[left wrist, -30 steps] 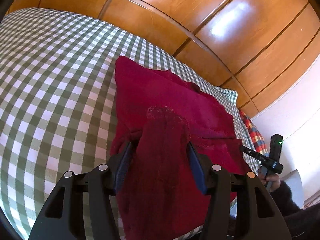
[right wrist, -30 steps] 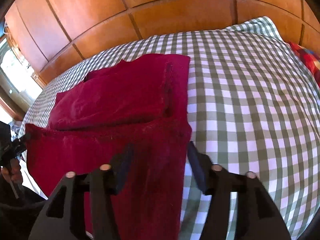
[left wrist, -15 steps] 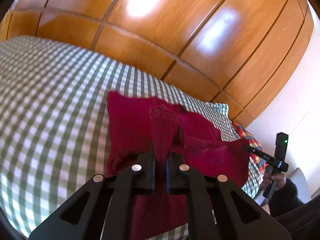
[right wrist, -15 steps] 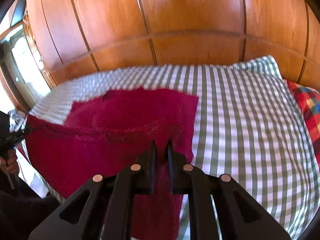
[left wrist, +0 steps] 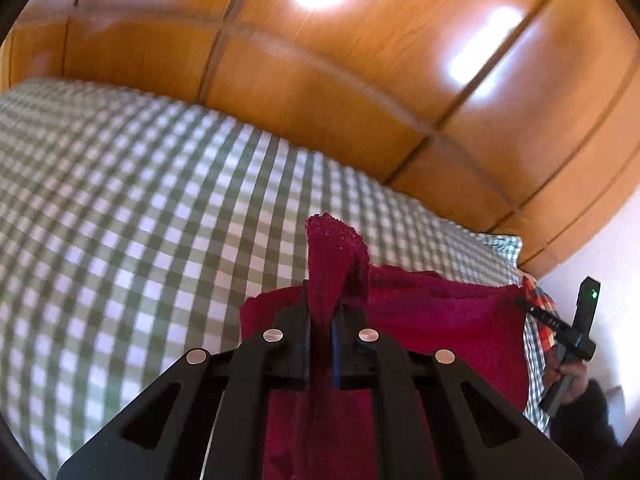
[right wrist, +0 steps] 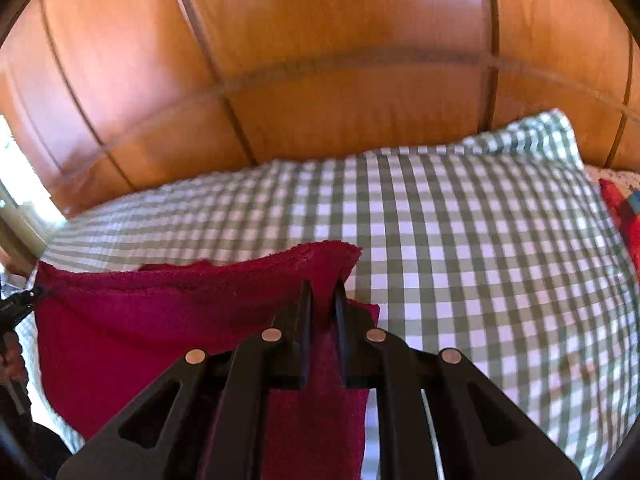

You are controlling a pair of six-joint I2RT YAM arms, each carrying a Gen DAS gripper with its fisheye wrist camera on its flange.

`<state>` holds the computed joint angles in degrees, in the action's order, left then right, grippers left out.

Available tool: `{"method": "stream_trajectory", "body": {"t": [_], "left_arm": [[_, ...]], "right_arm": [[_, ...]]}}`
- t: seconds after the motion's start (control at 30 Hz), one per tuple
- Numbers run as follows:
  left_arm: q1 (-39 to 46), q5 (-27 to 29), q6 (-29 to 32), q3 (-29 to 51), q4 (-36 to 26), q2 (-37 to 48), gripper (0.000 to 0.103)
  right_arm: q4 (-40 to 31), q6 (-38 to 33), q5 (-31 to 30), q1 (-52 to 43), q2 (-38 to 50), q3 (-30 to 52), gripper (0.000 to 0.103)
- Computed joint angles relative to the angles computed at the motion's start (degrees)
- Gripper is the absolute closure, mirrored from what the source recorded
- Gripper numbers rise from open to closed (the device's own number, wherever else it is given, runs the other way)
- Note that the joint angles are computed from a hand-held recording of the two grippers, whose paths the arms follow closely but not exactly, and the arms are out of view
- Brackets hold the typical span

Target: Fold small clothes

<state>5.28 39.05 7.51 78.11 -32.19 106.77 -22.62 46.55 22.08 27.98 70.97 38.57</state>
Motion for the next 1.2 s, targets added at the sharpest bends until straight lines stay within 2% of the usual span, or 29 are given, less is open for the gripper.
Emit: {"method": "stream_trajectory", "body": {"t": [0.03, 0.1, 0.17, 0.2, 0.23, 0.37, 0.4, 0.47, 0.5, 0.6, 0.63, 0.7, 0.73, 0.87, 0.9, 0.93, 0.97, 1.0, 1.03, 1.1, 1.13, 1.2], "left_arm": [[-1.18, -2.83, -1.53, 1.65, 0.12, 2.16, 0.096], [-1.81, -3.53, -2.05, 3.91, -1.29, 4.92, 0.096], [-1.47, -3.57, -1.74, 3.2, -1.27, 4.92, 0.085], [-0.35, -2.22, -1.33, 2.49, -1.78, 4.65, 0.071], [0.55, -1.28, -0.98, 1.72, -2.19, 4.06, 0.064], [6.85, 4.69, 6.86, -5.48, -4.71, -1.78, 0.063], [9.44, 7.05, 11.46, -8.13, -6.81, -4.03, 0.063], [12.76, 9.52, 17.86, -12.09, -9.87, -7.84, 0.063], [15.08, 9.87, 23.14, -15.08, -12.22, -10.52, 0.063], [20.03, 11.38, 34.16, -20.43, -18.16, -14.95, 0.062], [21.7, 11.17, 37.37, -22.78, -19.43, -16.45, 0.055], [23.69, 10.61, 40.03, -26.41, -19.16, -18.43, 0.049], [24.02, 10.56, 40.51, -27.89, -18.71, -18.64, 0.049], [21.61, 11.01, 39.08, -30.4, -16.12, -17.24, 0.051], [20.62, 10.61, 38.18, -31.08, -14.8, -17.37, 0.062], [19.41, 10.24, 37.33, -31.75, -13.17, -17.28, 0.072], [19.1, 10.12, 37.06, -32.02, -12.57, -17.35, 0.075], [18.5, 10.22, 36.05, -31.89, -11.79, -17.12, 0.084], [18.69, 10.95, 36.35, -31.36, -12.6, -16.73, 0.088], [19.5, 11.69, 37.72, -30.86, -14.39, -17.22, 0.089], [19.54, 11.71, 37.96, -30.75, -14.74, -17.77, 0.092], [19.65, 11.54, 38.22, -30.47, -15.12, -18.47, 0.094]], "right_arm": [[1.04, -0.47, -0.27, -0.55, 2.7, 0.37, 0.094], [2.41, -1.28, -0.37, -0.64, 5.64, 0.37, 0.093], [3.28, -1.04, -0.12, 0.43, 4.98, -0.93, 0.086], [3.51, -0.47, -0.02, 0.86, 3.64, -1.82, 0.067], [4.1, 0.37, 0.85, 2.11, 0.54, -3.69, 0.057], [-0.6, 5.54, 3.92, 9.26, -9.08, -7.68, 0.057], [-2.57, 7.84, 4.84, 11.95, -11.56, -8.63, 0.057], [-7.79, 15.18, 8.02, 19.5, -17.57, -11.28, 0.056], [-9.48, 17.85, 8.57, 21.9, -19.64, -12.17, 0.056], [-18.23, 32.85, 13.62, 36.02, -24.03, -13.87, 0.056], [-21.25, 39.78, 15.52, 42.07, -24.46, -14.27, 0.055], [-24.09, 49.46, 17.25, 50.34, -23.1, -14.46, 0.054], [-25.84, 55.82, 18.27, 55.11, -20.67, -14.23, 0.053], [-25.2, 63.82, 18.94, 60.65, -17.24, -15.06, 0.052], [-24.24, 64.62, 18.88, 61.27, -15.99, -15.16, 0.053], [-22.8, 64.26, 18.65, 61.08, -15.48, -15.61, 0.057], [-21.84, 63.78, 18.41, 60.58, -14.71, -15.77, 0.06], [-21.17, 63.91, 18.4, 60.55, -14.1, -15.89, 0.069], [-18.72, 61.79, 18.62, 59.7, -14.96, -16.67, 0.077], [-16.72, 58.87, 18.4, 59.06, -15.02, -16.53, 0.081], [-17.64, 57.37, 17.59, 58.26, -12.93, -14.73, 0.092], [-19.82, 56.57, 16.94, 57.72, -11.93, -12.86, 0.095]]}}
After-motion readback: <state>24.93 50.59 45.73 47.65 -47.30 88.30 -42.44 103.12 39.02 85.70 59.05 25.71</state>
